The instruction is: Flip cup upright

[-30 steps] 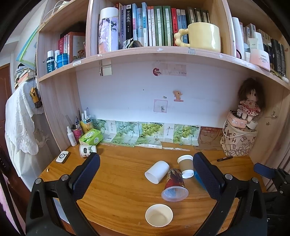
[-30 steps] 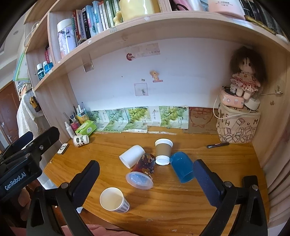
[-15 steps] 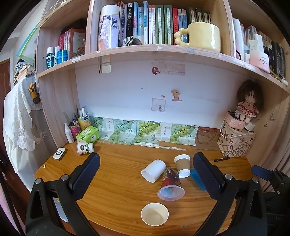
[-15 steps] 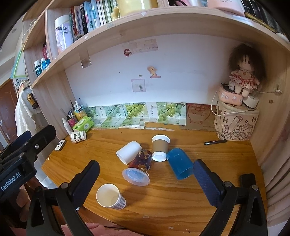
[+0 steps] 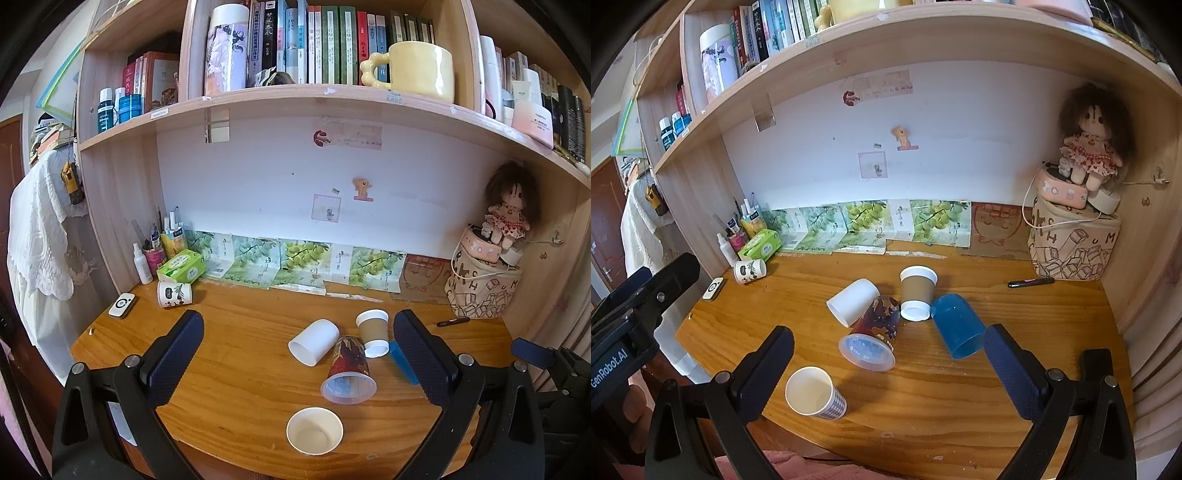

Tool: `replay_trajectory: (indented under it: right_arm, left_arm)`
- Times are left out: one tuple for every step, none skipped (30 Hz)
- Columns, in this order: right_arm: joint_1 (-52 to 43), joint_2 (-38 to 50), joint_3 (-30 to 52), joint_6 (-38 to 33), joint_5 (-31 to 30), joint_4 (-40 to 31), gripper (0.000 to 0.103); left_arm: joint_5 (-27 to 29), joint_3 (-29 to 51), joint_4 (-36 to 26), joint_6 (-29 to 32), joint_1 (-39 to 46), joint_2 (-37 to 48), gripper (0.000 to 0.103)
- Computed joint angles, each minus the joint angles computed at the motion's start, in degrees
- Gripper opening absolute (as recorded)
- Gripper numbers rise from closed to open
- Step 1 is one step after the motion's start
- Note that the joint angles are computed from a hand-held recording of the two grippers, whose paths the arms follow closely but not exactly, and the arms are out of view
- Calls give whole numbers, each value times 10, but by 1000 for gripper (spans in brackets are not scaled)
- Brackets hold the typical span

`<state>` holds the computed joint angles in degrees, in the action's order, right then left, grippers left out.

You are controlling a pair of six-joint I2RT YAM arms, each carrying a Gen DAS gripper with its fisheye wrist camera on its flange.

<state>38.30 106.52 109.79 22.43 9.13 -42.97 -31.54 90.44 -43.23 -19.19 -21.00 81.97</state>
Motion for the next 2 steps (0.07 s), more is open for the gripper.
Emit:
replay_trajectory:
  right_arm:
    - [-1,2,3,-1,-2,-2,103]
    - [-1,3,4,-1,-2,-4,103]
  left_arm:
    - [1,1,-1,-1,0,1,103]
    - [2,1,-2,-2,0,2,103]
